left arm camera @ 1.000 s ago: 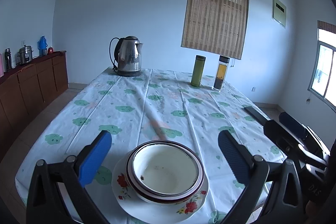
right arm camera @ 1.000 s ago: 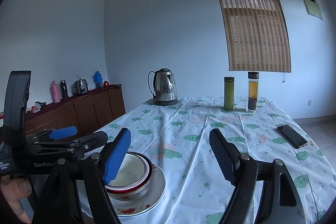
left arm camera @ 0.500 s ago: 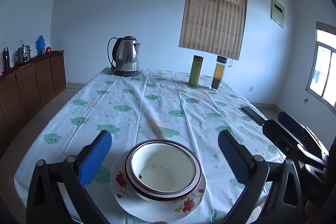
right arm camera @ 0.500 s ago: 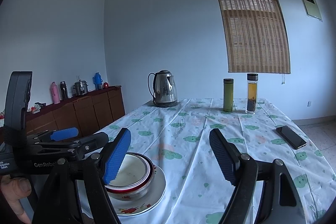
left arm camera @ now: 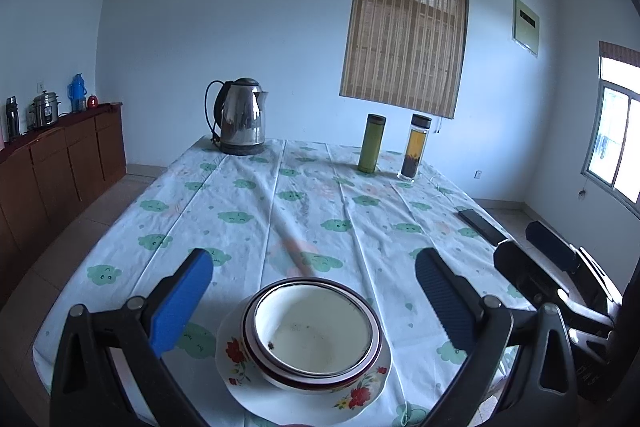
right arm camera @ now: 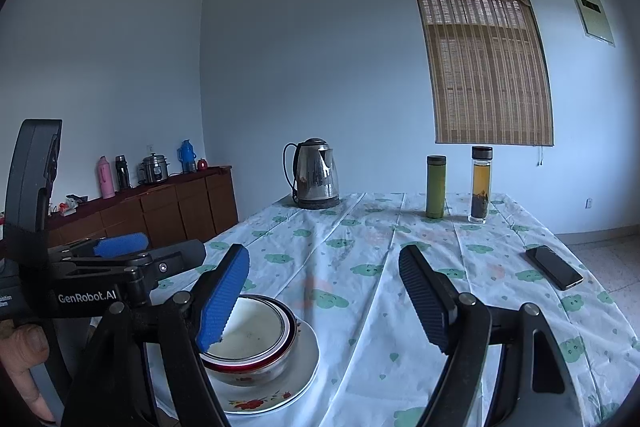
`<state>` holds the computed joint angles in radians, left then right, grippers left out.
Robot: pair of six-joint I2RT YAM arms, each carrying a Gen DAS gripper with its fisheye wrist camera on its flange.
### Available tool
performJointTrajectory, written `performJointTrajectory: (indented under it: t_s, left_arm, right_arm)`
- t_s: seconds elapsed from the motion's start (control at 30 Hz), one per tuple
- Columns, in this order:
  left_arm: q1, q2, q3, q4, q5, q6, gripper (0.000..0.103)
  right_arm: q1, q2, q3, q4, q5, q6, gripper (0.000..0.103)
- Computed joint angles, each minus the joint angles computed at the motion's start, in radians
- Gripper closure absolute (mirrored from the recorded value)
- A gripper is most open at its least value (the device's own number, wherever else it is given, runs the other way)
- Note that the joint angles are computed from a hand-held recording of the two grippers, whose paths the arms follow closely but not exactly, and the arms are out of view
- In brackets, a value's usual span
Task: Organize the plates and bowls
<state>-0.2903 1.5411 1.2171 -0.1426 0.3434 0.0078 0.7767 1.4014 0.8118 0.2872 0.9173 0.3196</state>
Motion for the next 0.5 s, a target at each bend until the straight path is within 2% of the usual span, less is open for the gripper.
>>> performJointTrajectory:
  t_s: [0.5]
  left_arm:
    - [0.005,0.019,0.013,-0.02,0.005,0.015,0.0]
  right_arm:
    - [0.005,0.014,0.018,-0.028,-0.008,0.009,0.024]
